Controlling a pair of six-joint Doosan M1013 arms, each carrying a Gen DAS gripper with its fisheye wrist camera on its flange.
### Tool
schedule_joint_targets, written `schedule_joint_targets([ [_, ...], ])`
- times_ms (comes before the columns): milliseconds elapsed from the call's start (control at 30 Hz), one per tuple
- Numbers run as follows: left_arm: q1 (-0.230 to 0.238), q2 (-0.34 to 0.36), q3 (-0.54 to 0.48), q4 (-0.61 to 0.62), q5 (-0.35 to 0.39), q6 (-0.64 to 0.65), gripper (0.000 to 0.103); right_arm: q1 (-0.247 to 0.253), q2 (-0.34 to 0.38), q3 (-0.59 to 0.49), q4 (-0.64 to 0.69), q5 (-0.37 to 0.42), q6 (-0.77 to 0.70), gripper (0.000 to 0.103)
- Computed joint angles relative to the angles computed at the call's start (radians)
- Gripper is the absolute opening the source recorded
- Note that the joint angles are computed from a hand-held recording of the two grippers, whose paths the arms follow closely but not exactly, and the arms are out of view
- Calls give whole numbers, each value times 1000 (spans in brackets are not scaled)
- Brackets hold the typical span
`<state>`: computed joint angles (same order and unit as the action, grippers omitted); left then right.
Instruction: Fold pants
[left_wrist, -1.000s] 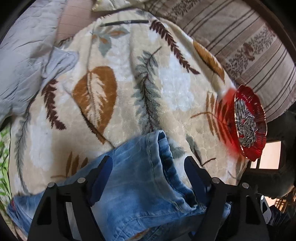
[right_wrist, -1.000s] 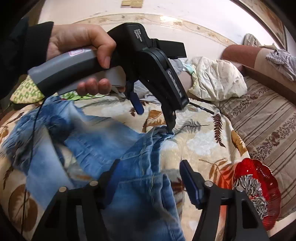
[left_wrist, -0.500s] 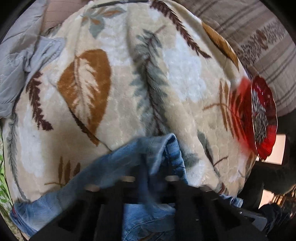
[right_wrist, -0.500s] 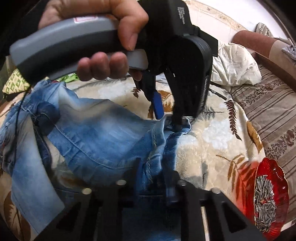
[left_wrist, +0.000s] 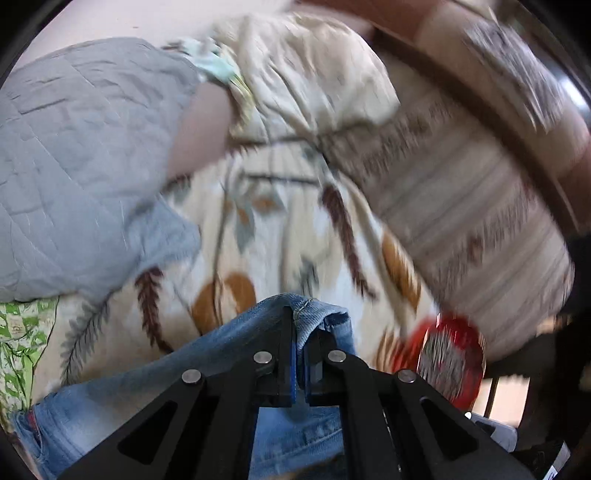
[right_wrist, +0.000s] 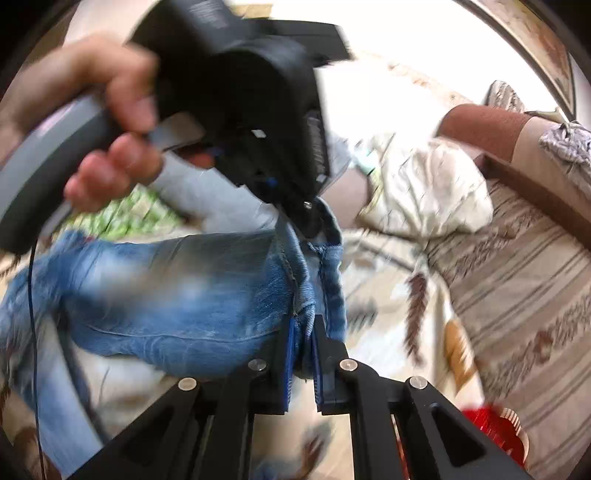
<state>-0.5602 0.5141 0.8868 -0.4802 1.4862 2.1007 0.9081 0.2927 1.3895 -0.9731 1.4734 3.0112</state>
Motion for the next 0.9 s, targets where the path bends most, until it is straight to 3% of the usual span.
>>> schedule_joint_targets([
  [200, -32, 98, -101, -10, -7, -110, 2, -101, -61, 60, 81, -112, 37, 8],
  [467, -64, 131, 2, 82, -25, -179, 5, -174, -79, 157, 285, -238, 88, 9],
  [500, -65, 133, 1, 91, -16, -190, 20, -175, -85, 166, 289, -247, 96, 11],
  [533, -64, 133, 0, 99, -13, -198, 57, -173, -86, 167, 294, -235, 102, 13],
  [567, -61, 124, 4, 108, -32, -210, 82, -167, -84, 161, 296, -203, 106, 25],
  [600, -56, 119, 1, 108, -44, -218, 103, -156, -82, 153, 294, -151, 115, 51],
  [667, -38, 96, 6, 92, -93, -233, 103, -129, -96, 161, 252, -119, 167, 86],
  [767, -12, 70, -4, 85, -83, -252, 103, -69, -119, 160, 190, -74, 204, 85],
  [900, 17, -7, 57, 61, -40, -165, 103, 42, -138, 131, 111, 2, 221, 85],
])
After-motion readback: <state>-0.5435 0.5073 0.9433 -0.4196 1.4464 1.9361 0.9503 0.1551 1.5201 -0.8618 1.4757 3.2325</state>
